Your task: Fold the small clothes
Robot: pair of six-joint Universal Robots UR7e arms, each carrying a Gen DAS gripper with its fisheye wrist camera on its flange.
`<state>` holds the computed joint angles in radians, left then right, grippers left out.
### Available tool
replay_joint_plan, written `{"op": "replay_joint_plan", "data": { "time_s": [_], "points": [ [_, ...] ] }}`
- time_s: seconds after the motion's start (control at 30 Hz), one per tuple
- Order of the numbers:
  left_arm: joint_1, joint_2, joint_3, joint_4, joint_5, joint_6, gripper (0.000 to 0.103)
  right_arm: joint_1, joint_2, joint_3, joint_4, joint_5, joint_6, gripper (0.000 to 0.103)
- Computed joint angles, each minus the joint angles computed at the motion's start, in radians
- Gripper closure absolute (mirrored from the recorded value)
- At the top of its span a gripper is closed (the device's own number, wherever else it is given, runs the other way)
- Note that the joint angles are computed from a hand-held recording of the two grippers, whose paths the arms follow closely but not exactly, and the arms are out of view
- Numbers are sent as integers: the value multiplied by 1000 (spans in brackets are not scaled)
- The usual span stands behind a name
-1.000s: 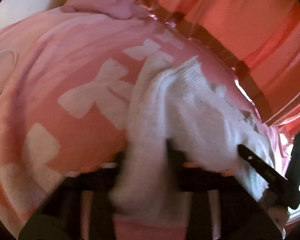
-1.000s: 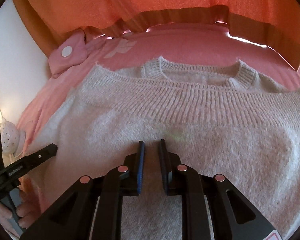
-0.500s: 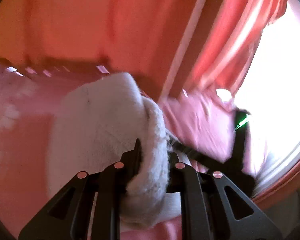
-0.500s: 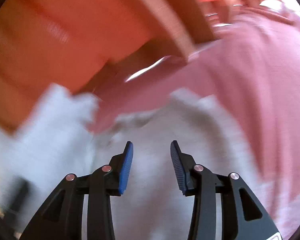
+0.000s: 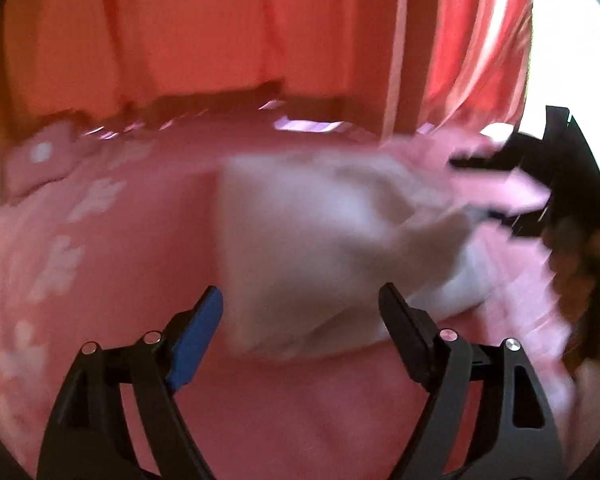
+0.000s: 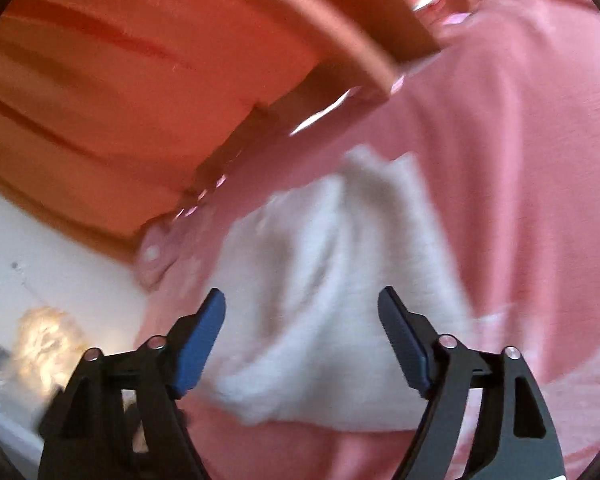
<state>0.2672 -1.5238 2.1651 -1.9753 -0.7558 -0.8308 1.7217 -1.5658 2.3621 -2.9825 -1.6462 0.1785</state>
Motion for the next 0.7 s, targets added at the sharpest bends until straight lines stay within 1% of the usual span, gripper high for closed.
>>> {"op": "replay_joint_plan", "data": {
  "time_s": [0.03, 0.07, 0.1, 0.17, 0.2, 0.23, 0.27, 0.3, 0.33, 0.37, 0.4, 0.43, 0.47, 0.5, 0.53, 0.57, 0.6, 0.63, 0.67, 0.7],
  "points": [
    [10, -8, 4, 38, -6, -36, 25, 27, 40, -29, 35, -45, 20, 25],
    [19, -9, 12, 49, -7, -63, 25, 47, 69, -50, 60, -83, 34, 24],
    [33, -9, 17, 42, -5, -62, 25, 68, 102, -71, 82, -118, 45, 24],
    [38, -11, 29, 48, 0, -76, 25, 102, 149, -91, 80, -159, 39, 24],
    [42, -1, 36, 34, -3, -72, 25, 121, 171, -101, 70, -183, 24, 27],
    [52, 19, 37, 4, -6, -55, 25, 140, 189, -113, 65, -208, 7, 50],
    [61, 31, 33, 2, -7, -52, 27, 165, 199, -129, 68, -246, -21, 84],
    [75, 50, 22, 0, -22, -45, 40, 180, 188, -127, 36, -242, -51, 83],
    [87, 56, 13, 8, -43, -51, 48, 183, 157, -112, -16, -196, -78, 85],
    [97, 60, 6, 17, -54, -68, 54, 173, 104, -89, -57, -118, -105, 87],
    [118, 56, 4, -15, -81, -68, 62, 168, 60, -67, -88, -75, -116, 88],
    [131, 50, 7, -46, -102, -55, 66, 162, 25, -39, -129, -74, -132, 88],
    [146, 49, 7, -74, -132, -41, 71, 156, 12, -21, -149, -114, -146, 88],
    [148, 49, 6, -76, -142, -35, 75, 141, 13, -12, -137, -196, -158, 88],
    [150, 56, 4, -75, -144, -27, 75, 116, 26, -10, -96, -276, -153, 88],
    [150, 65, 2, -68, -142, -25, 77, 50, 54, -6, -42, -313, -132, 88],
    [153, 73, 6, -80, -151, -23, 79, 7, 63, 8, -29, -309, -117, 88],
    [153, 78, 7, -84, -155, -26, 80, -12, 42, 32, -58, -263, -121, 89],
    [153, 82, 5, -74, -150, -33, 81, -4, 11, 47, -74, -239, -120, 89],
    [149, 83, 5, -66, -143, -40, 81, 13, -4, 53, -94, -244, -125, 89]
  ]
}}
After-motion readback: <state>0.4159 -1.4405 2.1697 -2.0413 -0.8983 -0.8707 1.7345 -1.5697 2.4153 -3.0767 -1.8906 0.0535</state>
